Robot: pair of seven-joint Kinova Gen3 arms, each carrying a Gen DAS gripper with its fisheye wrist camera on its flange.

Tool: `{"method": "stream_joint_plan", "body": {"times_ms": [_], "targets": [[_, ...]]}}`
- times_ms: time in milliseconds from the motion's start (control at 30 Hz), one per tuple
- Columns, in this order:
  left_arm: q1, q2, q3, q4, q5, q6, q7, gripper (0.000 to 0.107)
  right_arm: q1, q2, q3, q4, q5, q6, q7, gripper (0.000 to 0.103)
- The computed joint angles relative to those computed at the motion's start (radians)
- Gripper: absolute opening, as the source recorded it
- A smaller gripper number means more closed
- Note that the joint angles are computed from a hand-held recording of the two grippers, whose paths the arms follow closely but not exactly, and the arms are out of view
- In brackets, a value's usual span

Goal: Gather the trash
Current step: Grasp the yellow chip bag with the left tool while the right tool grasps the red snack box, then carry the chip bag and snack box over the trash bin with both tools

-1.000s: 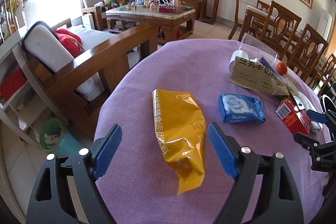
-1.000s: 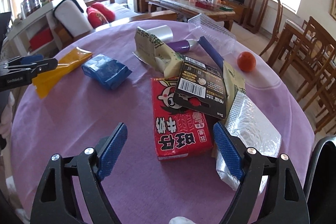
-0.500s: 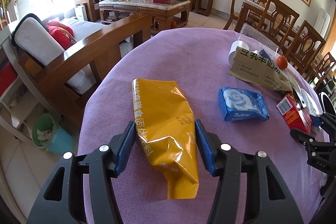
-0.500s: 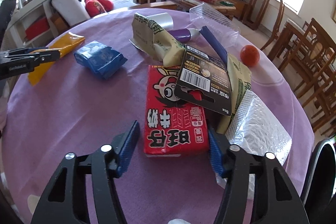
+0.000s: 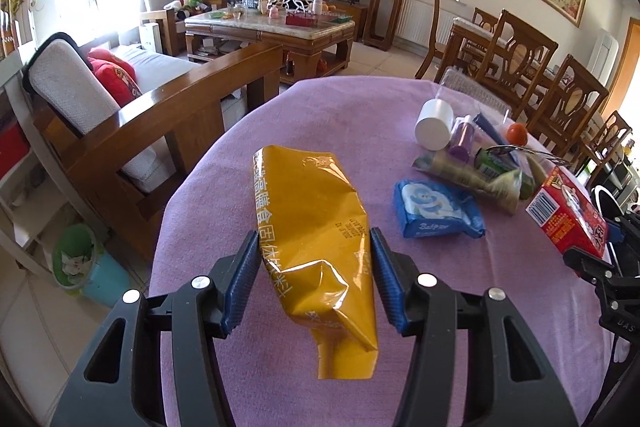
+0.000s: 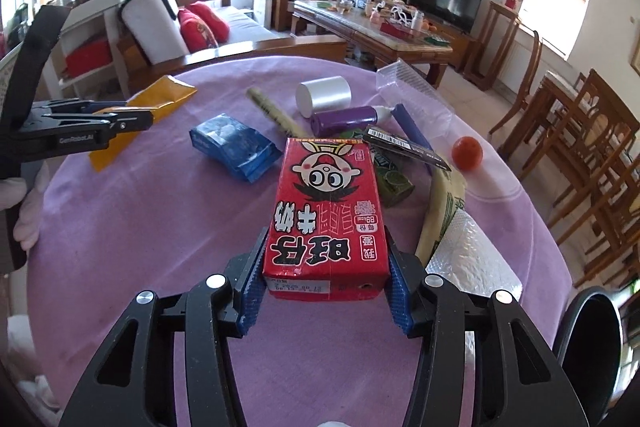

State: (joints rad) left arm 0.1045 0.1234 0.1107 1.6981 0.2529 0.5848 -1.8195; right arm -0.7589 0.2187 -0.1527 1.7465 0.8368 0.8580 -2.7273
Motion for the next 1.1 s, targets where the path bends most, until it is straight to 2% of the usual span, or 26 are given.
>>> {"method": "stream_joint_plan", "body": {"times_ms": [167,333,633,767,900,1100], "targets": [[-0.012,-0.048,0.007,0.025,0.069,-0.017,-0.062,0.053,0.004,-0.055,-0.014,0.043,0.013,-0.03,-0.034,0.051],[0.013,-0.088,0.009,0.041,0.103,-0.034,-0.096,0.053,0.027,-0.115,-0.044,0.097,0.018,-0.049,-0.068,0.051],[0.088,-0.126,0.03,0.048,0.222,-0.06,-0.187,0.053,0.123,-0.291,-0.12,0.285,0.09,-0.145,-0.262,0.051],[0.152,-0.118,0.067,0.025,0.179,-0.065,-0.159,0.053,0.189,-0.391,-0.136,0.365,0.051,-0.176,-0.271,0.051],[0.22,-0.087,0.108,-0.024,0.139,-0.064,-0.121,0.053,0.247,-0.481,-0.184,0.426,0.03,-0.146,-0.303,0.051],[0.317,-0.028,0.16,-0.089,0.077,-0.062,-0.082,0.053,0.313,-0.643,-0.184,0.515,-0.076,-0.119,-0.244,0.051]]}}
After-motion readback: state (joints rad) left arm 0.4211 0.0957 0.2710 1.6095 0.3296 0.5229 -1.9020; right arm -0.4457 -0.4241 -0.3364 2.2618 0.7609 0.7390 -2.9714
